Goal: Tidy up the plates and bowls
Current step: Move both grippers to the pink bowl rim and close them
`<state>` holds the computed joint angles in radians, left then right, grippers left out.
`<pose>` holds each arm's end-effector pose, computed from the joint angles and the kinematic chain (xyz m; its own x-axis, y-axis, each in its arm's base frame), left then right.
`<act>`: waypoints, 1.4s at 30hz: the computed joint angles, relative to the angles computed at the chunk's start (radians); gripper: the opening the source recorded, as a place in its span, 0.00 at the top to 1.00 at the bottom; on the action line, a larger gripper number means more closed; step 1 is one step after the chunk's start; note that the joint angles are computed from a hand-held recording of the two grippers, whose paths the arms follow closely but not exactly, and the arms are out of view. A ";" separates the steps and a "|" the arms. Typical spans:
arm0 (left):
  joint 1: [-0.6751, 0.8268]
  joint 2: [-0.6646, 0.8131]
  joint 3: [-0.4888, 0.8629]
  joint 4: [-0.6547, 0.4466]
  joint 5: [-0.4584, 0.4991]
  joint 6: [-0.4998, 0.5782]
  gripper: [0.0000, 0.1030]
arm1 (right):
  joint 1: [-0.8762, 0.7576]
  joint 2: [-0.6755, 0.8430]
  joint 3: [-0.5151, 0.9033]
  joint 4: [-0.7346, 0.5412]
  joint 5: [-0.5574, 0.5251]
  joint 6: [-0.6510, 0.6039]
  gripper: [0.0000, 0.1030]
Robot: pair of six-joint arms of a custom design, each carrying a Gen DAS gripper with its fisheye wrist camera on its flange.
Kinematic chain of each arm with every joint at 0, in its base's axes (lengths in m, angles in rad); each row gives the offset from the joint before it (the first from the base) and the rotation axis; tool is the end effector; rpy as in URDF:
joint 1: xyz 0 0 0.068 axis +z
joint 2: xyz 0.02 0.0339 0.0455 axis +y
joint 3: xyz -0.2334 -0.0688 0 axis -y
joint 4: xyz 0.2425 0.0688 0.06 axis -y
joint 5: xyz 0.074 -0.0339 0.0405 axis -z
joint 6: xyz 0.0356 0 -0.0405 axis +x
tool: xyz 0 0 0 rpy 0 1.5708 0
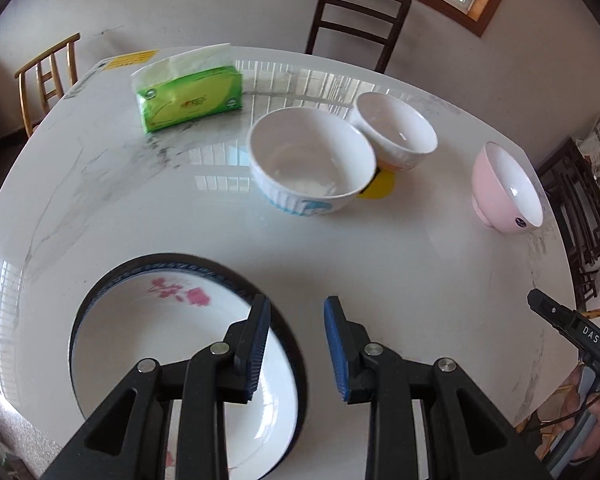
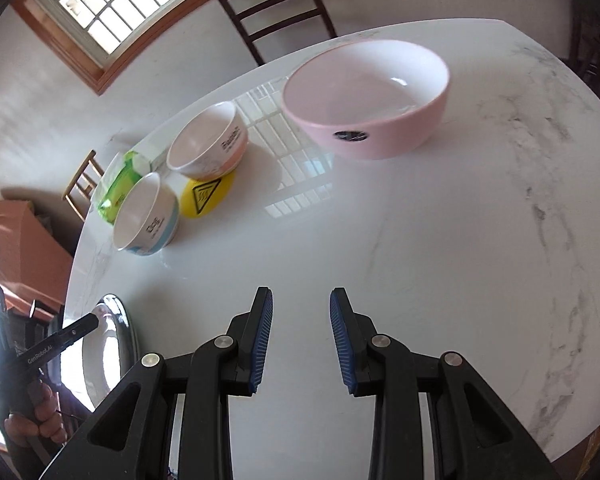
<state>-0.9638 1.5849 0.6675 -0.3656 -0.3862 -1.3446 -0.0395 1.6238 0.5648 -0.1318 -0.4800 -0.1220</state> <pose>0.1529 -0.1966 0.0882 -0.8047 -0.4239 -0.4156 -0.3760 0.9057 -0.1956 0.2431 0.0068 0.0665 -0.9045 -0.0723 -0.4203 -0.2480 0.8909 0.3805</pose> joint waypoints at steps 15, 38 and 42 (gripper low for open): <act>0.086 0.382 0.532 -0.041 0.043 0.178 0.72 | -0.122 0.106 0.204 -0.054 0.035 -0.045 0.72; 0.256 0.919 1.335 -0.259 0.187 0.335 0.72 | -0.107 0.518 0.763 -0.196 0.106 0.014 0.72; 0.265 1.009 1.460 -0.300 0.204 0.348 0.72 | -0.085 0.569 0.807 -0.186 0.144 0.027 0.72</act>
